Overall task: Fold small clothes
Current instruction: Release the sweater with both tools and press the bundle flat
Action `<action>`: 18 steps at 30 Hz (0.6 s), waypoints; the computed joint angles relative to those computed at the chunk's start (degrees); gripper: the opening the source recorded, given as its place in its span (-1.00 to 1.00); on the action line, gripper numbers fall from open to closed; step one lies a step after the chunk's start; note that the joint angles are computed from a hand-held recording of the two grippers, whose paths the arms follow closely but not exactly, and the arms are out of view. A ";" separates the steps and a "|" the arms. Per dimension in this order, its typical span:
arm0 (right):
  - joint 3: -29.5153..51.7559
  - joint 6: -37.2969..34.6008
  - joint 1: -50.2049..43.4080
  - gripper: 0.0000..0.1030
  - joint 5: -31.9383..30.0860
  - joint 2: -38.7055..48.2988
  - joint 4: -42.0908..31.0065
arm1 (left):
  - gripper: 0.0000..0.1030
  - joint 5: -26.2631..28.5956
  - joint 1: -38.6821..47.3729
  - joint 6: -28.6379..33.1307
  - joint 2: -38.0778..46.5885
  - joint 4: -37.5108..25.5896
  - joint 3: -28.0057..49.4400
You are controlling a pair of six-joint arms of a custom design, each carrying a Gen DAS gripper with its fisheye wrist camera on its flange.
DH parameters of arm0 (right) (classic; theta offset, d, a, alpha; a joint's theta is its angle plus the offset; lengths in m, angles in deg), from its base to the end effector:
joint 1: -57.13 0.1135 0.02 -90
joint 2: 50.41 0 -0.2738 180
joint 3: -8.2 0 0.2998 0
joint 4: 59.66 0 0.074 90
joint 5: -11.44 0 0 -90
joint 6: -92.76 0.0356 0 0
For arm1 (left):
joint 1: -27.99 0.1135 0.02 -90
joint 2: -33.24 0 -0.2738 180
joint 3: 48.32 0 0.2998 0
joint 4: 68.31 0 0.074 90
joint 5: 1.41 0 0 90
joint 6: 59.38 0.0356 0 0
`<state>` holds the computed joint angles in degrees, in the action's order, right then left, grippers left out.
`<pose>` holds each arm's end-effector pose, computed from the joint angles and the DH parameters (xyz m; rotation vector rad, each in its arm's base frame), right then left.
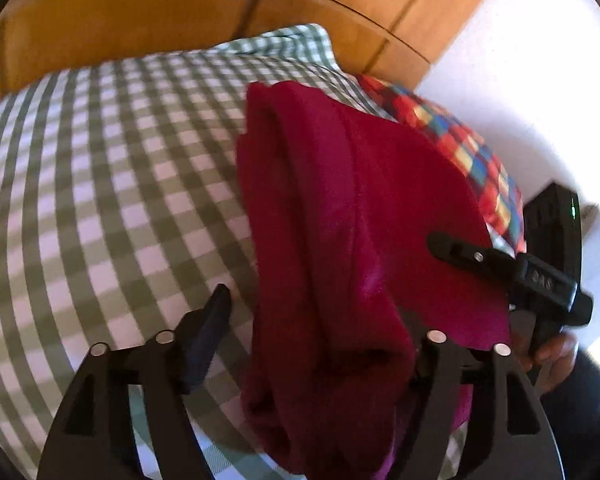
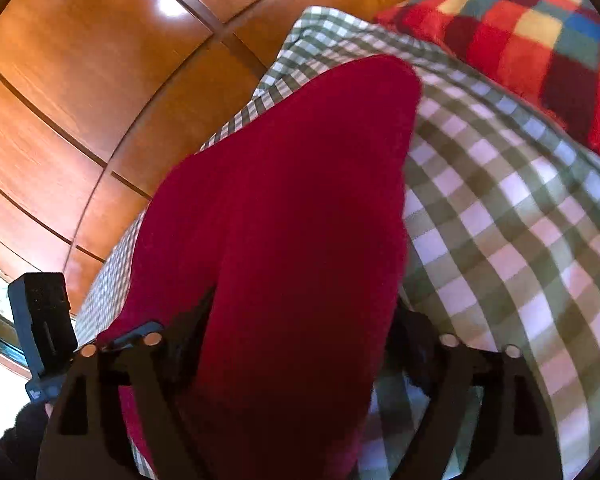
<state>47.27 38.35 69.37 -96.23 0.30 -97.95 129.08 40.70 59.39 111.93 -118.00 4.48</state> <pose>0.2027 0.0550 0.1823 0.3710 2.5030 0.7324 0.2599 0.0349 0.1532 0.4756 2.5168 -0.7679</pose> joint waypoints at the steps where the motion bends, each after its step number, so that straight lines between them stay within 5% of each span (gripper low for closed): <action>1: 1.34 0.34 2.51 0.65 3.59 -0.86 -2.07 | 0.43 0.27 0.90 -0.21 0.00 -1.39 0.75; 6: 5.41 -0.49 11.20 0.55 19.64 -11.17 -13.37 | 0.43 0.92 6.92 3.15 -11.30 -3.00 -2.27; 10: 7.37 2.67 23.19 0.09 29.77 -15.71 -19.22 | 0.43 1.84 12.03 5.23 -20.36 -4.05 -5.96; 14: 6.64 6.88 33.93 -0.07 34.34 -11.30 -19.38 | 0.43 -7.14 9.09 3.87 -19.59 -2.55 -8.62; 18: 4.30 11.03 38.44 -0.05 40.15 -3.07 -17.08 | 0.43 -7.27 9.60 3.81 -20.10 -1.84 -10.12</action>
